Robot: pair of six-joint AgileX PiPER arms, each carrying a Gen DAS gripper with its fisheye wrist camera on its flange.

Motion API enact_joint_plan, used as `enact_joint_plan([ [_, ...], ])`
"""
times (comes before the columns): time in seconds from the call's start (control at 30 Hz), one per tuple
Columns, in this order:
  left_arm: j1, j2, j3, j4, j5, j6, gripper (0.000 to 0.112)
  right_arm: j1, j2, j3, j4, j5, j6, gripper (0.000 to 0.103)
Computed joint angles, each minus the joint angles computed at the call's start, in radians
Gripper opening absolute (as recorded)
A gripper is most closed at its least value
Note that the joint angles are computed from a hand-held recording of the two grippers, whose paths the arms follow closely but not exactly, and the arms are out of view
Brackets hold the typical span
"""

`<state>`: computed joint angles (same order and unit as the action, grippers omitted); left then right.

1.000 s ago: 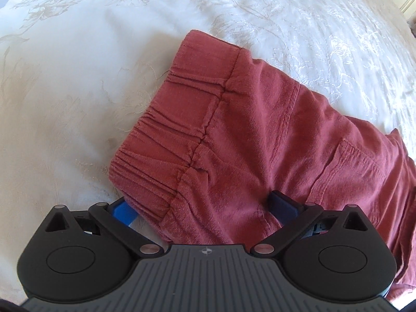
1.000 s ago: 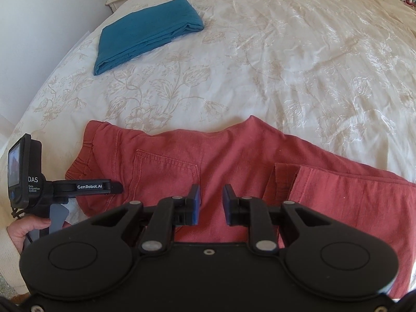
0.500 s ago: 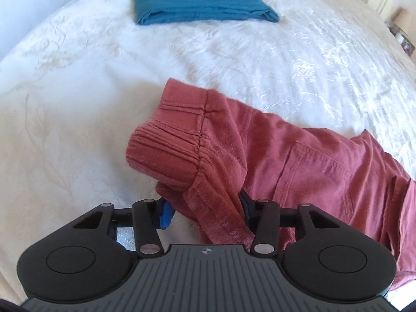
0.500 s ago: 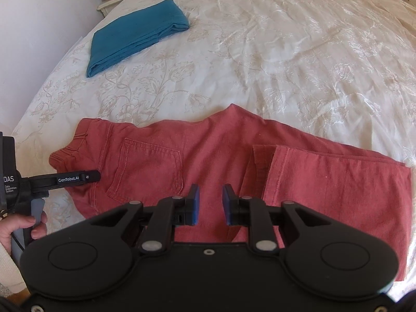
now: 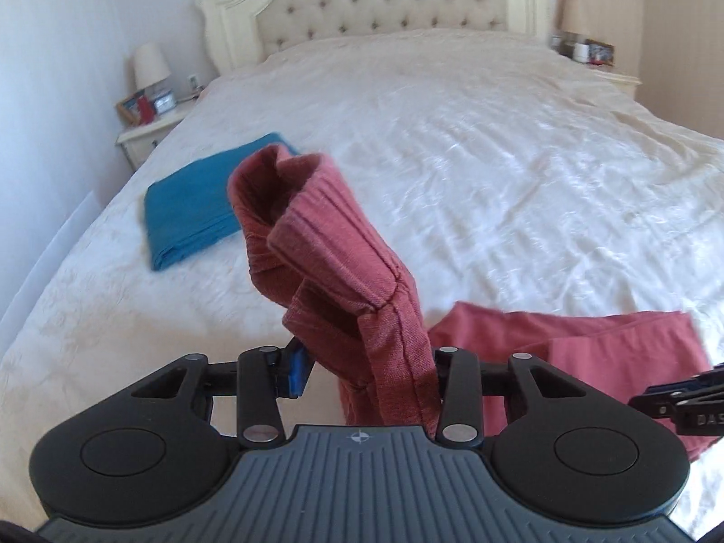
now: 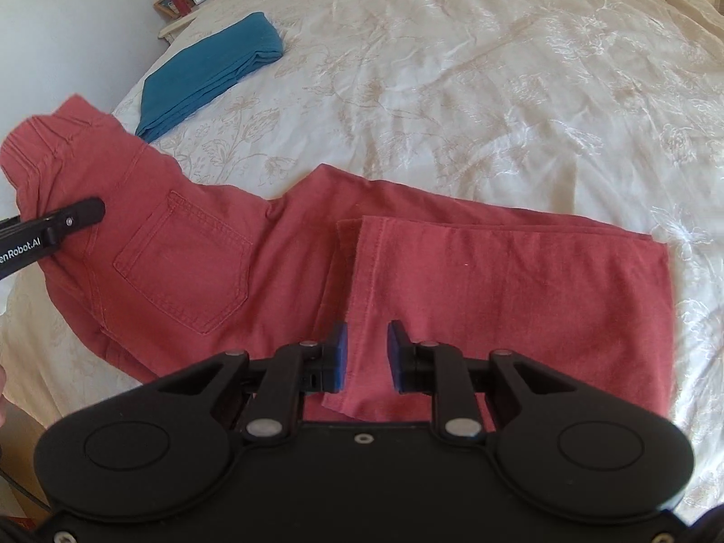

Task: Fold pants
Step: 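Lift the waistband with the left gripper and fold it over the legs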

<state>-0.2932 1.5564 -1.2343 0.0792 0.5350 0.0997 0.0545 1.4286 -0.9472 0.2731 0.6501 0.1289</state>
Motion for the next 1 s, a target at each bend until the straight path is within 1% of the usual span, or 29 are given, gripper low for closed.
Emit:
enact_joint_plan([
  [0.1, -0.160, 0.025, -0.019, 0.052, -0.004, -0.119, 0.037, -0.115, -0.049, 0.050, 0.071, 0.028, -0.139, 0.031],
  [0.23, -0.344, 0.146, -0.076, 0.051, 0.006, -0.216, 0.037, -0.311, -0.092, 0.100, 0.150, 0.084, -0.338, 0.032],
  [0.33, -0.437, 0.258, -0.150, 0.069, 0.070, -0.271, 0.037, -0.449, -0.090, 0.114, 0.169, 0.129, -0.454, 0.032],
  [0.37, -0.471, 0.287, -0.172, 0.113, 0.104, -0.311, 0.037, -0.484, -0.088, 0.114, 0.165, 0.140, -0.481, 0.032],
  [0.43, -0.519, 0.301, -0.158, 0.194, 0.110, -0.369, 0.037, -0.558, -0.080, 0.110, 0.164, 0.161, -0.542, 0.032],
  [0.47, -0.530, 0.298, -0.143, 0.215, 0.105, -0.380, 0.037, -0.589, -0.076, 0.107, 0.167, 0.169, -0.574, 0.032],
  [0.5, -0.541, 0.266, -0.108, 0.228, 0.107, -0.386, 0.038, -0.614, -0.073, 0.101, 0.168, 0.174, -0.598, 0.032],
  [0.53, -0.539, 0.250, -0.088, 0.218, 0.110, -0.374, 0.038, -0.628, -0.068, 0.094, 0.170, 0.177, -0.613, 0.032],
  [0.57, -0.530, 0.240, -0.075, 0.184, 0.116, -0.343, 0.039, -0.646, -0.060, 0.083, 0.182, 0.183, -0.635, 0.032],
  [0.6, -0.516, 0.235, -0.067, 0.127, 0.122, -0.294, 0.043, -0.661, -0.054, 0.073, 0.201, 0.189, -0.661, 0.032],
  [0.7, -0.471, 0.223, -0.037, -0.075, 0.127, -0.122, 0.051, -0.681, -0.026, 0.033, 0.268, 0.199, -0.717, 0.033],
  [0.73, -0.470, 0.216, -0.024, -0.103, 0.122, -0.101, 0.051, -0.682, -0.010, 0.015, 0.291, 0.202, -0.735, 0.038],
  [0.77, -0.468, 0.212, -0.015, -0.129, 0.118, -0.079, 0.051, -0.678, 0.003, 0.003, 0.318, 0.205, -0.753, 0.047],
  [0.8, -0.462, 0.206, -0.007, -0.171, 0.118, -0.044, 0.051, -0.675, 0.014, -0.007, 0.348, 0.213, -0.771, 0.052],
  [0.83, -0.453, 0.196, 0.005, -0.225, 0.118, 0.002, 0.052, -0.673, 0.027, -0.018, 0.376, 0.223, -0.783, 0.059],
  [0.87, -0.448, 0.185, 0.019, -0.251, 0.116, 0.023, 0.054, -0.671, 0.040, -0.027, 0.400, 0.238, -0.792, 0.063],
  [0.93, -0.444, 0.150, 0.061, -0.263, 0.104, 0.039, 0.056, -0.661, 0.073, -0.042, 0.436, 0.264, -0.801, 0.065],
  [1.0, -0.441, 0.114, 0.102, -0.232, 0.098, -0.002, 0.056, -0.636, 0.107, -0.054, 0.429, 0.274, -0.789, 0.067],
])
